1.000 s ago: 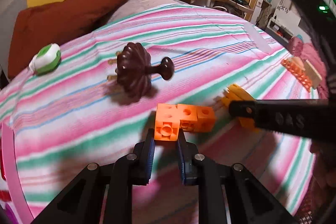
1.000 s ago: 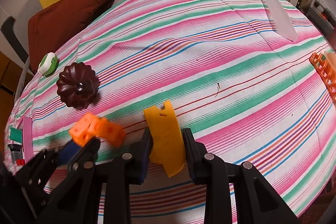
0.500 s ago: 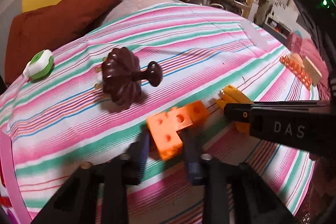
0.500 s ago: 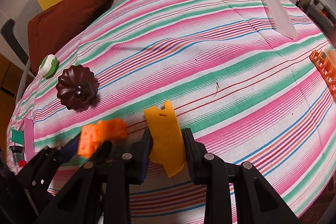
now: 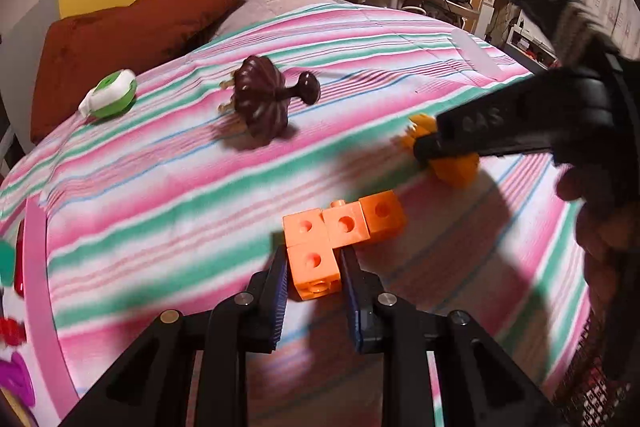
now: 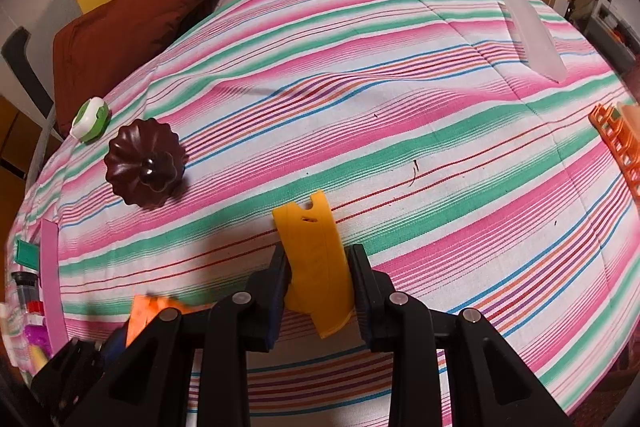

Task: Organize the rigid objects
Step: 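Carry the orange block into the tray and open the left tool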

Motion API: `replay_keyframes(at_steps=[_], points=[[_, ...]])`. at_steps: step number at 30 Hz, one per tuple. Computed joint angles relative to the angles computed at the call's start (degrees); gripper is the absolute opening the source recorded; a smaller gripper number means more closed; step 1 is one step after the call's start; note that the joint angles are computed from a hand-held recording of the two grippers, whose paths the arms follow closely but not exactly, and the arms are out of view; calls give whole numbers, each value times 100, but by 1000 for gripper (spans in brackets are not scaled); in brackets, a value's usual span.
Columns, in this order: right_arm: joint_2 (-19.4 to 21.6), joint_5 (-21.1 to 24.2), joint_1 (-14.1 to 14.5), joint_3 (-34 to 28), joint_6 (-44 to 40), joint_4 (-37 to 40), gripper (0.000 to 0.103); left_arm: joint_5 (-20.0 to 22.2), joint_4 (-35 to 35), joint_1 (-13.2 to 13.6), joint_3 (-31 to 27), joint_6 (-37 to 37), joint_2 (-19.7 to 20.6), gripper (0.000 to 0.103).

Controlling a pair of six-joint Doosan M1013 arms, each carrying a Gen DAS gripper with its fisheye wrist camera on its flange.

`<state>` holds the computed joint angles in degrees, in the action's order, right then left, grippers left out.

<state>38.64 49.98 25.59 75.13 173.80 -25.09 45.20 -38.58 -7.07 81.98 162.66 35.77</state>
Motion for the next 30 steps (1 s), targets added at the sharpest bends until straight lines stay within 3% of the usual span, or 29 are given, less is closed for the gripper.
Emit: replay_keyframes(at_steps=[6,15,20,30], points=[[83,220,26,-138,-167,-66,30,340,-275,241,59,-171,-88,24],[168,502,84,-272,-337,-188,31,434,-697,565,160,-53,-214,24],[173,523,83,-264,-363,-213,31,331,-899,760,226,124,-271,24],[157,500,94,-234,-300,-239,31,662,-1037,1144,55,-229,-201,24]])
